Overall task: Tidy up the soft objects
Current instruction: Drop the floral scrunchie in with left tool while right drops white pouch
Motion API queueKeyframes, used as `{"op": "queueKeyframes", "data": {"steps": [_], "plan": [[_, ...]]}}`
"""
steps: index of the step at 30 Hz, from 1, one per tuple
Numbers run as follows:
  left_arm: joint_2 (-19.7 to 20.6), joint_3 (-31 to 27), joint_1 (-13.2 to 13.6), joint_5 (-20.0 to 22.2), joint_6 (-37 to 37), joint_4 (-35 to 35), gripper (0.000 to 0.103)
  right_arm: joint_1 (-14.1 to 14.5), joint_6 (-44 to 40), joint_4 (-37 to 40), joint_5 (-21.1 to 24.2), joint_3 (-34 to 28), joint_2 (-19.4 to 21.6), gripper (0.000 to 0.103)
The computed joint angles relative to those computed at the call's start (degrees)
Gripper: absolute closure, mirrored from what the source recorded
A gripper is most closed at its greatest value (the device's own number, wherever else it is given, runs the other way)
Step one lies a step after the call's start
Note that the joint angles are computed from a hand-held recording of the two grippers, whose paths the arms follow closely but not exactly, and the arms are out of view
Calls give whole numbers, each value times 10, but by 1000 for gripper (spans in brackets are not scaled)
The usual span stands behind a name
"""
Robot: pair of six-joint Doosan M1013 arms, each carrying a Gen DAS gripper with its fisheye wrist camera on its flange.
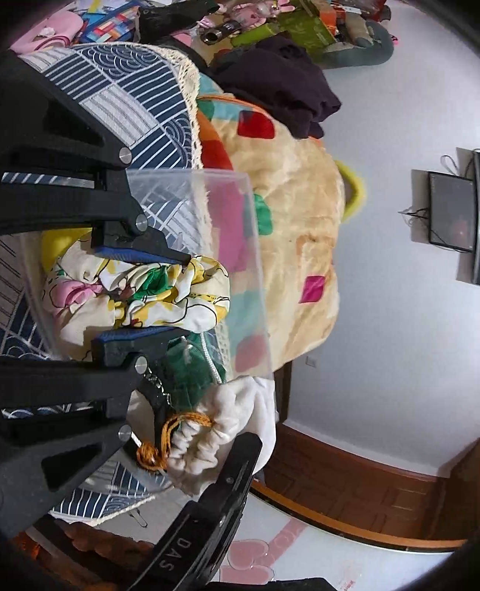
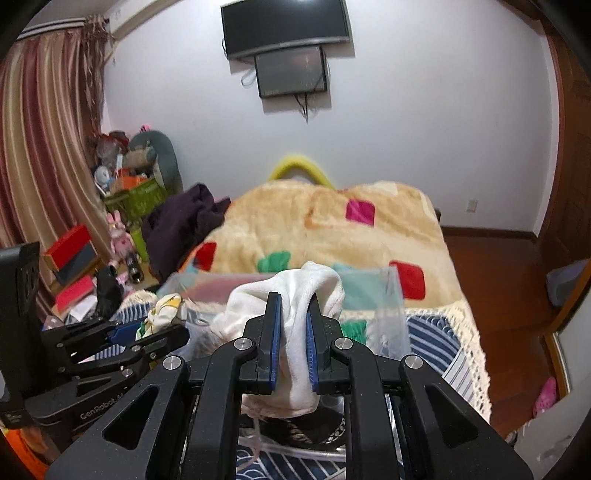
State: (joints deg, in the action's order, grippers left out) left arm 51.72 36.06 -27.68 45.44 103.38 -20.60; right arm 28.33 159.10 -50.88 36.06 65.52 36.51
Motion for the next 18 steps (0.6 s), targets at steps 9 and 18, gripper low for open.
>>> {"op": "queueKeyframes", "data": {"steps": [9,18], "plan": [[6,-6,-9,6,0,44,69,-6,-117,107,28,-25,16,90],[-21,36,-6,-23,10,26,47,-2,-90,79,26,-4,0,73]]}}
